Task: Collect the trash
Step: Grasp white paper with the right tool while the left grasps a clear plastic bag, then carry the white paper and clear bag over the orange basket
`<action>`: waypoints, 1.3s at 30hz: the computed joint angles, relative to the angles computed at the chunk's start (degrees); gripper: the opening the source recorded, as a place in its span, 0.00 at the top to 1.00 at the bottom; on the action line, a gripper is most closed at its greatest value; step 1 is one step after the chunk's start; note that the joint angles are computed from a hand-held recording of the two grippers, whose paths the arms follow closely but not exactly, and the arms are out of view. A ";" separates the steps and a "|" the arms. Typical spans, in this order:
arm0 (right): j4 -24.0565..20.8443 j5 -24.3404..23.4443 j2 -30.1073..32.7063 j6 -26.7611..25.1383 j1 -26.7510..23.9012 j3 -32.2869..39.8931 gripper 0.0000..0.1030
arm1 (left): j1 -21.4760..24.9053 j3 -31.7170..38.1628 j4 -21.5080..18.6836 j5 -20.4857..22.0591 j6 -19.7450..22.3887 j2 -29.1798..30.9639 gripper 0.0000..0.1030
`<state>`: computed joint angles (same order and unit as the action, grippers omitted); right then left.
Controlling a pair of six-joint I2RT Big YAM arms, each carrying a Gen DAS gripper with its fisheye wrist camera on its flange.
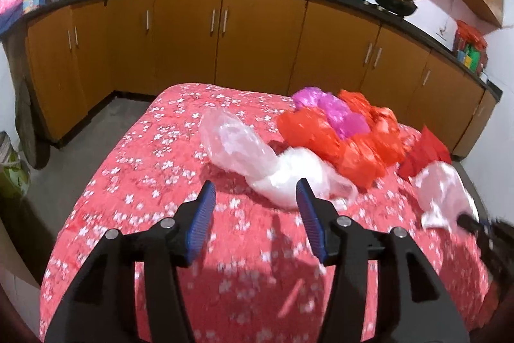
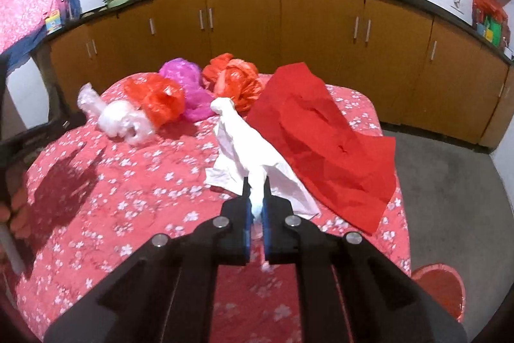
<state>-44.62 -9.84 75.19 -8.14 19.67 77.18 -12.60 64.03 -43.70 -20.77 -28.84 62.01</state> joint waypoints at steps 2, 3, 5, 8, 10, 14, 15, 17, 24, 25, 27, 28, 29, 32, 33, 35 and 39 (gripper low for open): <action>0.27 0.21 0.04 -0.41 0.44 -0.16 0.93 | 1.81 1.37 -0.41 1.87 -0.99 1.44 0.49; 0.09 0.20 0.07 -0.58 0.52 0.00 0.93 | 2.38 1.90 -0.37 2.50 -1.54 2.05 0.49; 0.02 0.20 -0.12 -0.61 0.52 -0.12 0.93 | 3.40 2.77 -0.27 3.57 -2.55 2.88 0.48; -0.28 -0.07 -0.05 -0.19 0.15 0.08 0.93 | 4.25 3.28 0.57 4.39 -3.70 3.48 0.48; -0.25 0.01 -0.07 0.10 0.05 0.06 0.93 | 4.18 3.85 0.11 3.31 -3.69 4.25 0.48; 0.15 0.83 0.03 0.14 0.18 -0.02 0.93 | 3.68 4.95 -1.25 0.86 -2.55 5.84 0.61; 0.26 1.06 0.03 0.12 0.24 -0.14 0.93 | 3.52 5.10 -1.71 0.47 -2.26 6.10 0.65; 0.09 1.75 0.19 0.09 0.39 0.04 0.93 | 3.04 5.25 -2.46 -1.11 -1.77 6.38 0.71; 1.44 2.12 -0.66 1.12 0.35 -0.89 0.93 | 1.85 4.70 -3.08 -3.57 0.26 5.59 0.93; 1.81 1.91 -1.13 1.42 0.34 -1.33 0.93 | 1.49 4.56 -3.06 -3.93 0.48 5.25 0.93; 2.27 1.23 -1.88 1.53 0.10 -1.91 0.93 | 0.72 3.98 -2.75 -4.83 1.73 4.10 0.94; 2.41 1.03 -2.29 1.47 0.03 -2.14 0.93 | 0.10 3.45 -2.49 -5.42 2.44 3.10 0.94; 2.53 0.76 -2.60 1.42 -0.05 -2.33 0.93 | -0.50 3.12 -2.35 -5.98 3.03 2.34 0.94; 2.72 -0.13 -3.61 1.47 -0.42 -2.73 0.93 | -1.80 2.29 -2.31 -6.27 4.09 0.16 0.94; 2.76 -0.34 -3.87 1.55 -0.57 -2.76 0.93 | -2.28 2.10 -2.34 -6.45 4.38 -0.51 0.94; 2.77 -0.59 -4.47 1.71 -0.81 -2.84 0.93 | -3.57 2.18 -2.63 -7.43 5.12 -1.74 0.94; 2.65 -1.43 -5.73 2.51 -1.72 -3.03 0.93 | -6.05 3.58 -3.63 -7.98 5.55 -2.66 0.94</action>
<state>-41.97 -11.26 69.46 -5.63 17.95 74.16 -18.65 67.62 -47.34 -28.75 -23.30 59.35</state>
